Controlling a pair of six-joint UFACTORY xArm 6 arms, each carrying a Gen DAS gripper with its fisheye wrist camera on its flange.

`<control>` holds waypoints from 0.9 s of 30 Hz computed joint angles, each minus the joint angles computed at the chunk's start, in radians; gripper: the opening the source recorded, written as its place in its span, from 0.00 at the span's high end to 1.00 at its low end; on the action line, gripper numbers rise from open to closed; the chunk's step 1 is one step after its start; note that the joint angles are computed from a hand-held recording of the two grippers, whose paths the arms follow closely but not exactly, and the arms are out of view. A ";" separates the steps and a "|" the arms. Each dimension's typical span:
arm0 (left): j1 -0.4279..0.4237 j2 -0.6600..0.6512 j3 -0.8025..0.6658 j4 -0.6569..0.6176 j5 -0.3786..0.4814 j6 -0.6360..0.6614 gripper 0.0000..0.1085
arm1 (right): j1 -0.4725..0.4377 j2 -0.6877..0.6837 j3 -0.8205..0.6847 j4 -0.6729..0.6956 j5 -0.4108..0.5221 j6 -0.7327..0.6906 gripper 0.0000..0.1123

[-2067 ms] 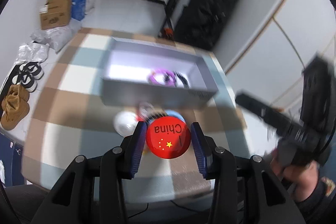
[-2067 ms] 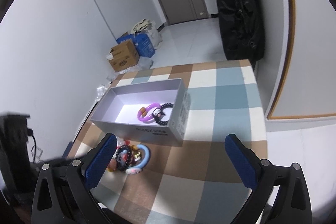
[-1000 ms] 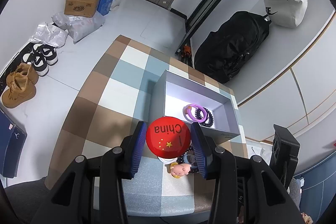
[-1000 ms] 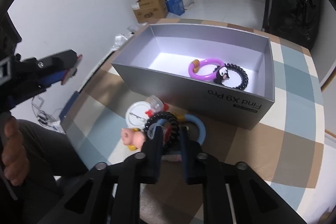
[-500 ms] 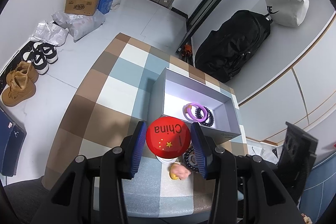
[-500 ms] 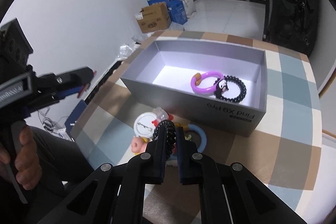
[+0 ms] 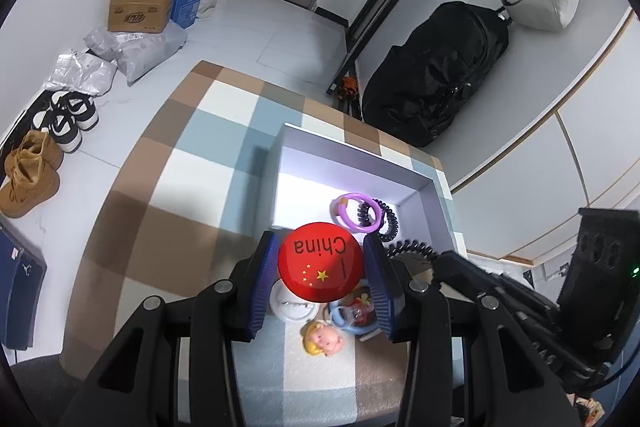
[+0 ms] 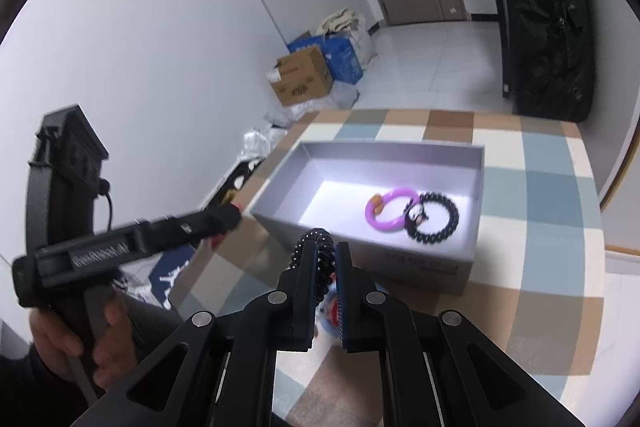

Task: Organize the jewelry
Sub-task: 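Lower badge and coiled hair tie into the box while both tools open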

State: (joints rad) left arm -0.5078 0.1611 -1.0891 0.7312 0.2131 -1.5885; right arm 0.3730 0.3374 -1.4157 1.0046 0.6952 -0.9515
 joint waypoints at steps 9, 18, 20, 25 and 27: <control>-0.006 0.075 -0.096 -0.091 0.016 0.103 0.65 | -0.031 0.025 -0.061 0.065 0.004 0.011 0.93; -0.003 0.149 -0.187 -0.204 0.034 0.212 0.65 | -0.049 0.100 -0.162 0.041 -0.006 0.094 0.93; -0.002 0.164 -0.201 -0.248 0.032 0.247 0.65 | -0.053 0.117 -0.184 0.038 0.002 0.111 0.93; -0.001 0.196 -0.243 -0.297 0.053 0.298 0.65 | -0.058 0.155 -0.232 0.019 0.004 0.153 0.93; 0.000 0.208 -0.255 -0.323 0.059 0.324 0.65 | -0.059 0.170 -0.250 0.010 0.006 0.170 0.93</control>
State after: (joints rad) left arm -0.5082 0.3689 -1.3443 0.4078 0.2718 -1.2647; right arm 0.3139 0.5070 -1.6655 1.0149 0.7012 -0.7819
